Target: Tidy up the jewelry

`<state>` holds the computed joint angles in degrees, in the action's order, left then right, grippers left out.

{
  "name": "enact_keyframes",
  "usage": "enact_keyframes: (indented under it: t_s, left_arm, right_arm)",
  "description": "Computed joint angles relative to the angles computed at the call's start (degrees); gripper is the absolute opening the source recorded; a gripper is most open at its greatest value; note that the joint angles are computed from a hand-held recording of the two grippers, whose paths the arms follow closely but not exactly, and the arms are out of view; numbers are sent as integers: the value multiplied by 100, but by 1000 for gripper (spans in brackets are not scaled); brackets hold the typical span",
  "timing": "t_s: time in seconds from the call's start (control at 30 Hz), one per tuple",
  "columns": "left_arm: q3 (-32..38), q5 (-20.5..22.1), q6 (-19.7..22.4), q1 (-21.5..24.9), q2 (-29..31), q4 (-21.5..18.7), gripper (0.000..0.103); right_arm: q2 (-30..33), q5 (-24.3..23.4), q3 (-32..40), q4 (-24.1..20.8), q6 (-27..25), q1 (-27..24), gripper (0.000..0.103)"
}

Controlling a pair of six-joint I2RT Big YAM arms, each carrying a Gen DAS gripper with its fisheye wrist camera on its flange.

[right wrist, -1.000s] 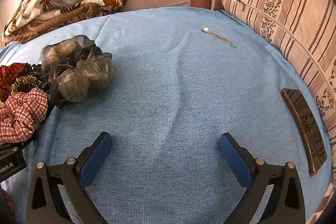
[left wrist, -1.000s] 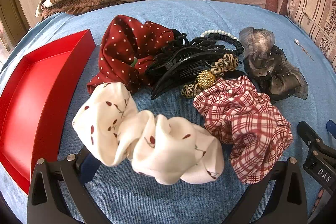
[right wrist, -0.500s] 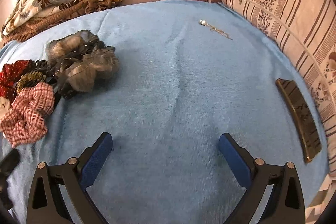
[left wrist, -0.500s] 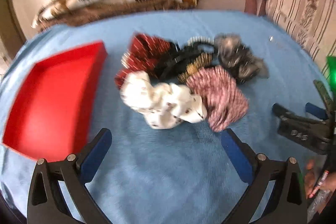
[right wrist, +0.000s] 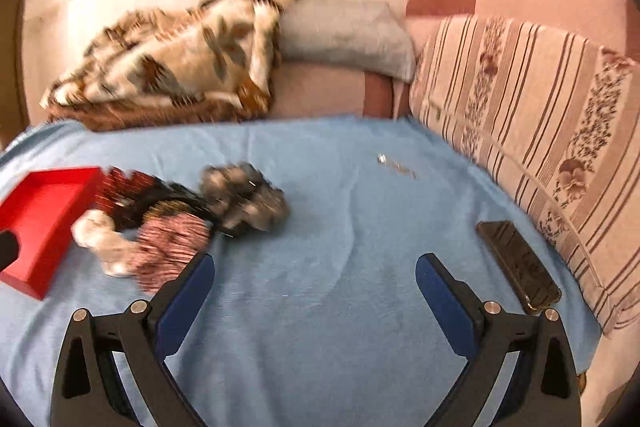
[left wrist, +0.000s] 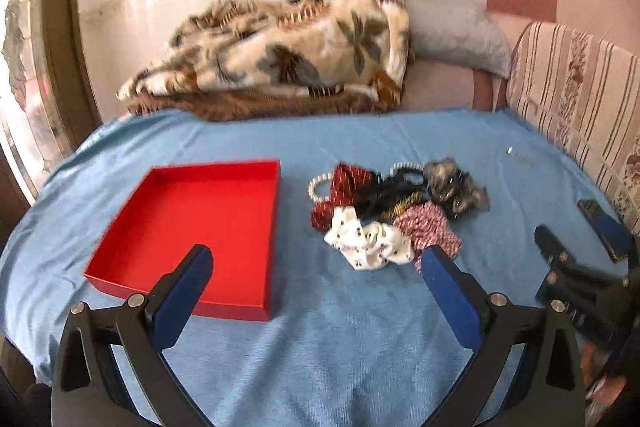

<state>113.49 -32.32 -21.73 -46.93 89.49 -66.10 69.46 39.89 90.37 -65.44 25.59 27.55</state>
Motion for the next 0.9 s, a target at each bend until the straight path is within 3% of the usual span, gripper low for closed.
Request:
enact_keyframes:
  t_s: [0.2, 0.43, 0.77, 0.9]
  left_arm:
    - [-457, -484, 267, -222, -485, 564, 103]
    - [-919, -905, 424, -362, -893, 1160, 103]
    - [-1022, -1104, 417, -440, -1001, 1187, 103]
    - [-1108, -1002, 371, -450, -1062, 1234, 103]
  right_arm:
    - [-157, 639, -124, 171, -126, 521, 102]
    - [-335, 1067, -234, 307, -38, 717, 102]
    - [-406, 1219, -224, 314, -43, 838, 102]
    - [-408, 1247, -217, 278, -35, 876, 102]
